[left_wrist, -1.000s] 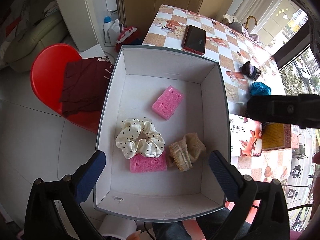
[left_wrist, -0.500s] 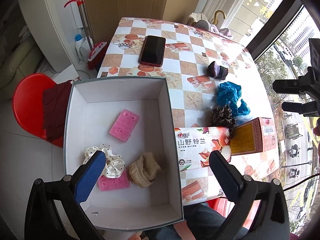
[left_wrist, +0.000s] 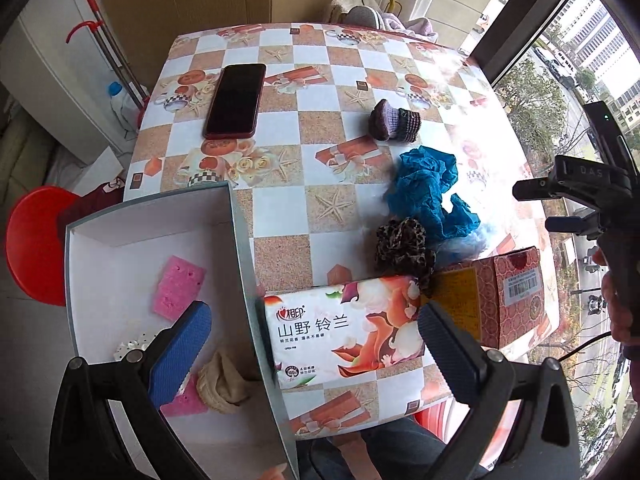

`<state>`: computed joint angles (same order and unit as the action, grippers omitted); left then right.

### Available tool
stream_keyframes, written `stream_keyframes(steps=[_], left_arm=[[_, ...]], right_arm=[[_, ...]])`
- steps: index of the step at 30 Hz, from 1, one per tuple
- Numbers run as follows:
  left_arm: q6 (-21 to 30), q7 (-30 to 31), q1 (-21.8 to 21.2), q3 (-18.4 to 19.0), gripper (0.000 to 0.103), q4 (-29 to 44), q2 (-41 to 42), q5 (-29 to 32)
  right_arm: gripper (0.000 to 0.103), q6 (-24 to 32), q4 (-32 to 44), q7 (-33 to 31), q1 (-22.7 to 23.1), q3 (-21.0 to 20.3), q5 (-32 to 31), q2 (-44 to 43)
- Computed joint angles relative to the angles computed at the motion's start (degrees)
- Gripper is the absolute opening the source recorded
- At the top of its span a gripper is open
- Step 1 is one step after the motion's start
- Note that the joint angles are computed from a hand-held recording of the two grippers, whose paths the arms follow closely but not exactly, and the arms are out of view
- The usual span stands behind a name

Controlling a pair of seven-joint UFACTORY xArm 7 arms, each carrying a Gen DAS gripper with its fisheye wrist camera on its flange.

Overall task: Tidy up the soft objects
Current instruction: 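Move the left tool to the knit bootie while the right tool approaches the blue glove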

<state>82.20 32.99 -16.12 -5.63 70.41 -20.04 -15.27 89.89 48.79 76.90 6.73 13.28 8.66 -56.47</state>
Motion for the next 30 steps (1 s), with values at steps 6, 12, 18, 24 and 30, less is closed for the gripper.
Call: stream_keyframes(steps=[6,12,18,24,30], left_arm=[[-2.8,-6.1,-3.3,-5.0,0.103,3.2,5.9,1.2],[-4.9,-10.4,-8.1,-8.7,0.103,5.0,12.0,5.4],[-4.1,-15.2,-11.6,-9.9,0.103,6.4,17.9,9.5],[-9.6,-18.3,-13.4,-9.8,0.103,4.5,20.1,19.5],[-12.4,-22.0,-12.7,-7.8,0.103,8.4,24.9,27.3]], right_arm=[[0.102,-7.8,-5.7,-6.5,-0.7,-5.4,-0.6,1.8],[0.102,-14.9,-8.7,-14.0,-1.7,-9.7,0.6,7.2],[0.102,-19.3,-10.8,-21.4,-1.5,-12.3,3.9,13.4],[0.102,-14.4,-11.7,-22.9,-3.7,-11.3,1.1,13.9],[0.102,-7.4,-17.1,-21.4,-7.9,-12.2,-1.9,3.3]])
